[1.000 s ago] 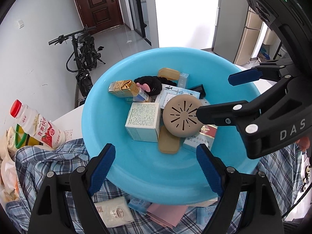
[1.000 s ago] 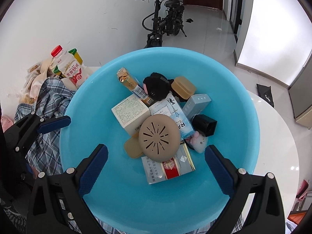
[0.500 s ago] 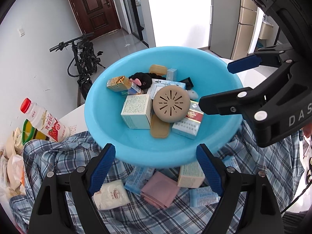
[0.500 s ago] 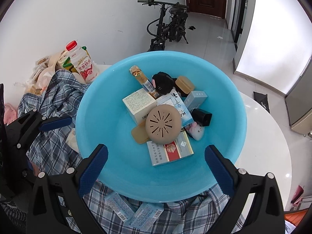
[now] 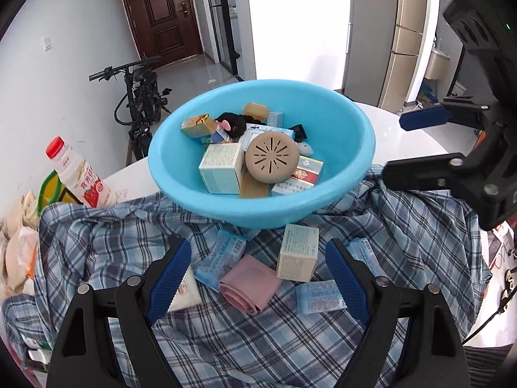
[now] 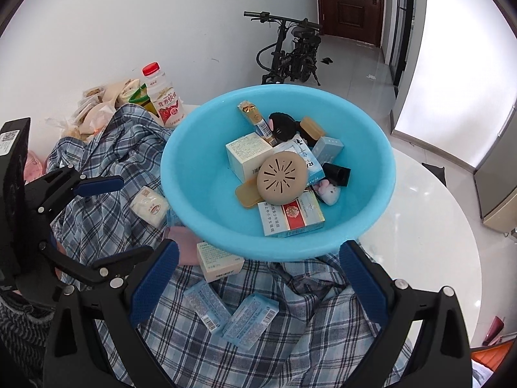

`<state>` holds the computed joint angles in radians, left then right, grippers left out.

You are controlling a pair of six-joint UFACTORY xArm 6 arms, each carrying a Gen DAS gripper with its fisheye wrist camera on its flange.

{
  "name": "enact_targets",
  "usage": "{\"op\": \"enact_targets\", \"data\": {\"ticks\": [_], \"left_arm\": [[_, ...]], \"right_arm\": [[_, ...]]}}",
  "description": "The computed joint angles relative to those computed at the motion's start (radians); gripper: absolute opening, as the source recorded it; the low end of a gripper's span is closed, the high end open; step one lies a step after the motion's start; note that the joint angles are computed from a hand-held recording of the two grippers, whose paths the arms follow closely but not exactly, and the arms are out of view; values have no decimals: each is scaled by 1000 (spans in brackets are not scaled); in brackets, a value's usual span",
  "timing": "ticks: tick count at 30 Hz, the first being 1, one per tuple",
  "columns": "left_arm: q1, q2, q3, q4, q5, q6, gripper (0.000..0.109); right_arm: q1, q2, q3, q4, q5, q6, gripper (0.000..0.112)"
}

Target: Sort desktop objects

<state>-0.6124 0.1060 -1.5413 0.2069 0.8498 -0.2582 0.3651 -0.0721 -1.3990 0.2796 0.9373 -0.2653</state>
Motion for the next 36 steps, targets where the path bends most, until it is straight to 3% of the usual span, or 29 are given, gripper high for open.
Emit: {"op": "enact_targets", "data": {"ticks": [13,22,31,36], "left_arm": [[-32,-211,273,27,-57,-55,87],[-95,-347,444,83,-121,-160,87],[-178,-426,561,322,-177,-445,87],[-194,-449,616,399,-222,-585,87]], "right_arm": [[10,-225,285,30,-62,-55,99],[26,-373,469,70,-125,-38,99],[59,-494,643,30,-251,22,99],[97,-559,734,-73,-353,93,99]]}}
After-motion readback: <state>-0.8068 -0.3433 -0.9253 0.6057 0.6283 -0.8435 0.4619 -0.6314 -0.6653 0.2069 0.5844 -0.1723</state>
